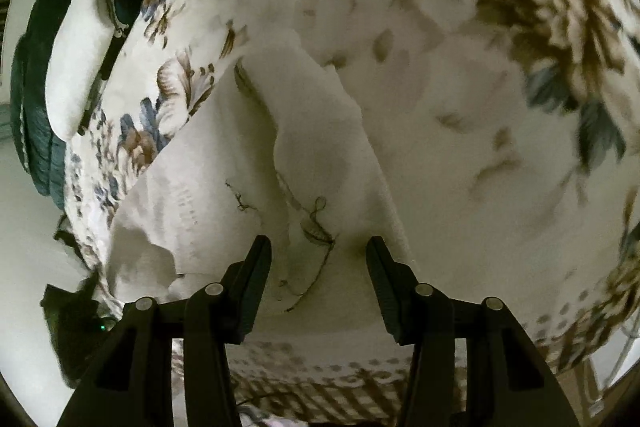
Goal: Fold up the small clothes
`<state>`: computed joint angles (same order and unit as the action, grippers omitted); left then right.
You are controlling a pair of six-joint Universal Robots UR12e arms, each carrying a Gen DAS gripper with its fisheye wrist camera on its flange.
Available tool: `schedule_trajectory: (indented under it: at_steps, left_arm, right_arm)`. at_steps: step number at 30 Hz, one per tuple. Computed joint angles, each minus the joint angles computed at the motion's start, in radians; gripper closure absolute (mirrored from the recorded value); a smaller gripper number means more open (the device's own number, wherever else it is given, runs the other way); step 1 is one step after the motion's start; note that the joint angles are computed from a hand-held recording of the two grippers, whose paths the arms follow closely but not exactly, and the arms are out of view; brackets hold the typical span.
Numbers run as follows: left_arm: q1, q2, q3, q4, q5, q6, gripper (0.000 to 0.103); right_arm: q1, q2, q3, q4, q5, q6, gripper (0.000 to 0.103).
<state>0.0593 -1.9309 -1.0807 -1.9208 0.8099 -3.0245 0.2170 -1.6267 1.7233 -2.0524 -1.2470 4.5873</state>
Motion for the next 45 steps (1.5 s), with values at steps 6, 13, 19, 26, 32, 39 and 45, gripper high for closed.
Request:
schedule_trajectory:
  at_steps: [6,13,19,26,32,39,45]
  left_arm:
    - [0.017,0.026,0.007,0.036,-0.015,0.052,0.101]
    - [0.038,0.022,0.036,-0.050,0.025,0.156,0.101]
    - [0.055,0.049,-0.053,-0.114,0.117,0.221,0.096]
    - [0.096,0.067,-0.072,-0.118,0.082,0.184,0.066]
    - [0.087,0.016,0.020,-0.038,0.037,0.162,0.050]
    - [-0.012,-0.093,0.122,-0.043,0.109,0.201,0.061]
    - [-0.040,-0.103,0.105,0.033,0.177,0.194,0.095]
  right_arm:
    - [0.016,-0.029,0.009,-0.064,-0.081,0.066,0.099]
    - [-0.001,-0.076,0.004,-0.034,-0.085,0.048,0.100]
    - [-0.013,-0.080,0.018,0.094,-0.005,-0.033,0.100]
    - [-0.005,-0.041,-0.019,0.249,0.058,-0.174,0.080]
    - [-0.020,-0.089,-0.006,0.131,-0.047,-0.102,0.053]
    - [-0.120,-0.057,0.046,-0.081,-0.014,-0.122,0.045]
    - [-0.114,-0.051,0.099,-0.219,-0.015,0.019,0.097]
